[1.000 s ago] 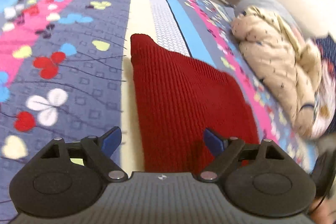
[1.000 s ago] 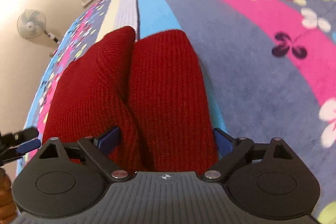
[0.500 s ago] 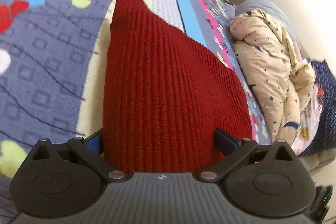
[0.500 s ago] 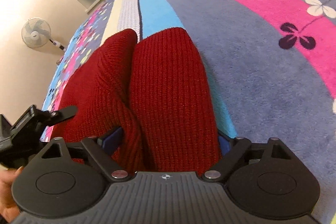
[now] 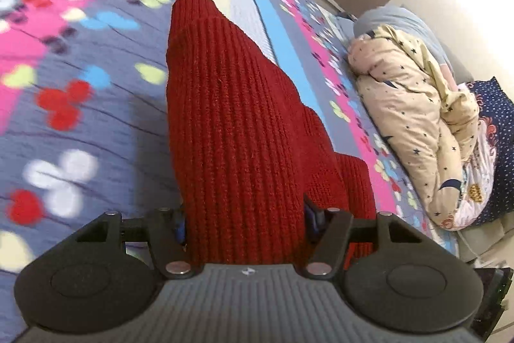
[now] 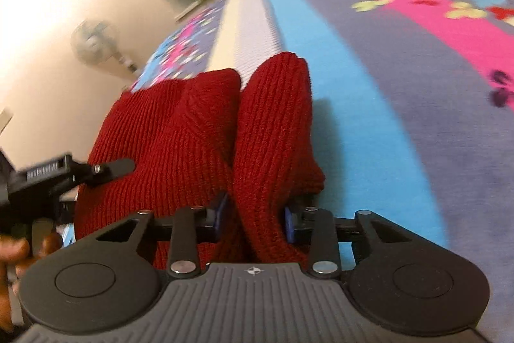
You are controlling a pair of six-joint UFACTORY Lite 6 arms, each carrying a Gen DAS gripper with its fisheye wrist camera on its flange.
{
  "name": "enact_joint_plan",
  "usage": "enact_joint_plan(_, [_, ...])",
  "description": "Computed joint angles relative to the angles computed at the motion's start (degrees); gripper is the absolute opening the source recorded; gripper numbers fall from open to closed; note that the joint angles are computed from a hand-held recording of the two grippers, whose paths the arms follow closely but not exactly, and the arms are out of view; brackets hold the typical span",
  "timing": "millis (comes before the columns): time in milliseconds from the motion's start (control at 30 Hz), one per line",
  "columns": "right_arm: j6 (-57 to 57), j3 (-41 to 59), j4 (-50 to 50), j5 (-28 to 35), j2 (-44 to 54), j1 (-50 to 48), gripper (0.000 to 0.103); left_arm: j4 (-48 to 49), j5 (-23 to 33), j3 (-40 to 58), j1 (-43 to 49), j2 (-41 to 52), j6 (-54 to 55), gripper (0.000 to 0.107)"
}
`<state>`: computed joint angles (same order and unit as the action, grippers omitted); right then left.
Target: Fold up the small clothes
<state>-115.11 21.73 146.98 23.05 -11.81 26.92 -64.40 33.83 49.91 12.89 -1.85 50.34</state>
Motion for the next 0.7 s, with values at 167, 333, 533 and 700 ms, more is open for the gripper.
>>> enact_joint_plan(167, [4.2,4.7,-1.3,3.7,4.9,7.1,0.028,7.8,10.0,2.7,14.8,-1.7,1.4,0.068])
enact_joint_plan(333, [8.3,9.9,-4.4,3.8,10.6,10.2,0.019,11.9,13.6,8.2,25.3,4.1,-0.8,0.078])
enact_joint_plan(533, [7.5,12.3,0.1,-4.0,12.8,13.7,0.020,15.8,11.2,4.9,32.5,-2.7,-0.2,0.078])
enact_joint_plan(700, [-1.5,12.6,9.1,-7.2,11.6,16.7,0.020,11.7,21.6,-8.2,41.1,-17.1,19.8,0.068])
